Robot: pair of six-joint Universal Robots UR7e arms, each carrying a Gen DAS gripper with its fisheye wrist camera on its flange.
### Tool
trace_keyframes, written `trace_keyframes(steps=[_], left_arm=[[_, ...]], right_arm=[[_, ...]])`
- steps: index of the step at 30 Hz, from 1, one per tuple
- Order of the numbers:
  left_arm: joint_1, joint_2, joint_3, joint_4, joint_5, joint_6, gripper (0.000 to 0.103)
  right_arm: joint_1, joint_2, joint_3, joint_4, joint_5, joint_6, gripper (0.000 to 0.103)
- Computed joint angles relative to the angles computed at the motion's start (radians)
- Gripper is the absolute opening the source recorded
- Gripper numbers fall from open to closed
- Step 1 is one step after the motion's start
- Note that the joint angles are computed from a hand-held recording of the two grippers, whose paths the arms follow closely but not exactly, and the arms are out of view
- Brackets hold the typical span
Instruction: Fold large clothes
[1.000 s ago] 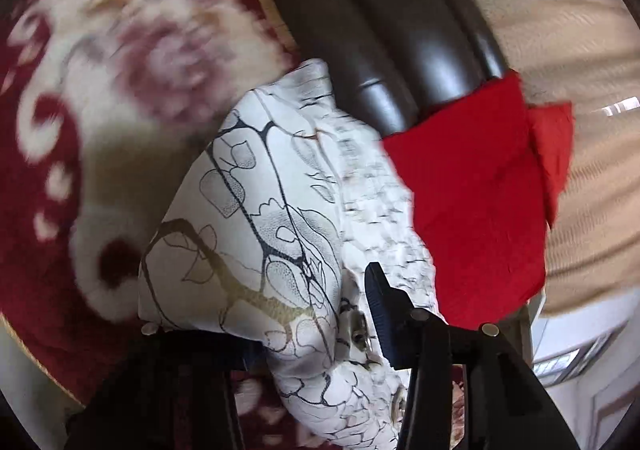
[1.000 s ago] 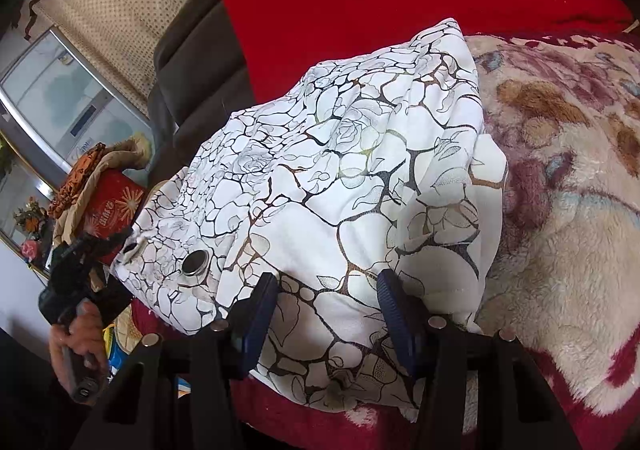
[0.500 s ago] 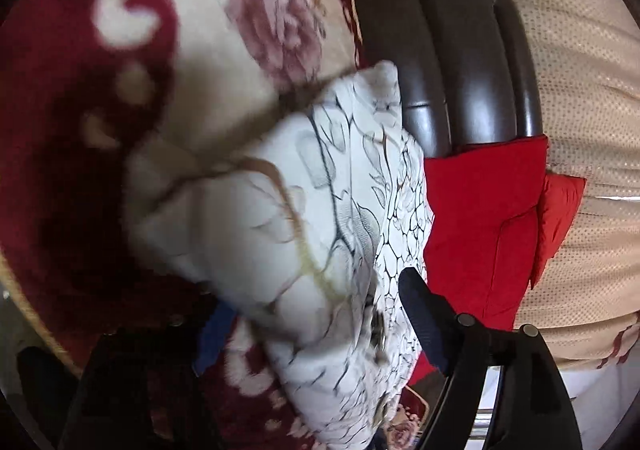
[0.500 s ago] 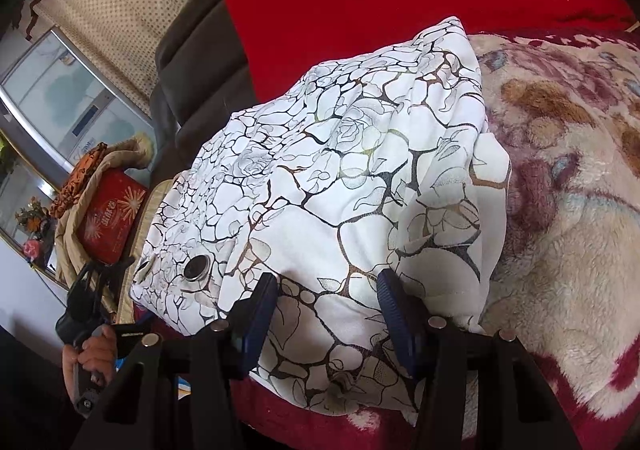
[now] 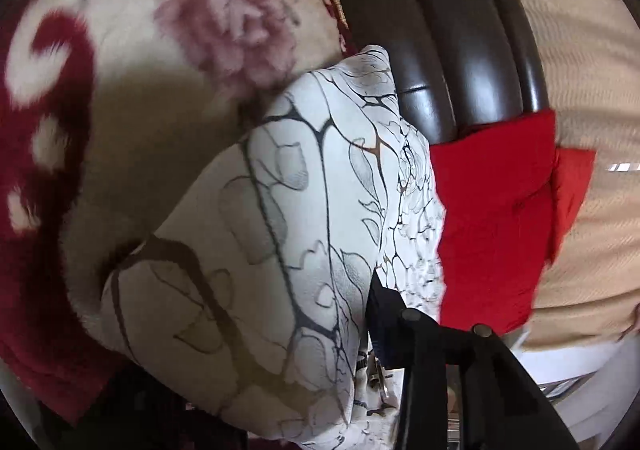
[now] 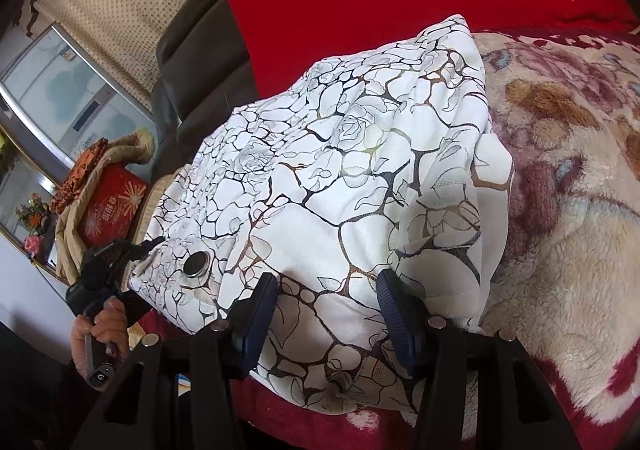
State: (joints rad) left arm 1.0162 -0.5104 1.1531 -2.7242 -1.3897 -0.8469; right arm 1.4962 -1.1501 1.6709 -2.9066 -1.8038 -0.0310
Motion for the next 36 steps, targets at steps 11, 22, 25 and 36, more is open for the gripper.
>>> trace_keyframes(steps=[11,22,25,36], left_arm=[[-0.012,0.032,-0.066,0.054,0.047,0.042,0.057],[0.007,0.009,-0.024,0.030,0.005,0.096,0.048],[0.013,0.007,-0.024,0.030,-0.014,0.061,0.050],[-0.040,-0.005,-0.036,0.070,0.096,0.150,0.030]], right_arm=[[0.117,0.210,-0.434,0.329,-0.119,-0.037,0.055],[0.101,0.601,-1.054,0.766,-0.162,0.150,0.054],[0.101,0.530,-0.947,0.707,-0.121,0.141,0.054],[0.066,0.127,-0.302,0.189,-0.167,0.133,0.049]])
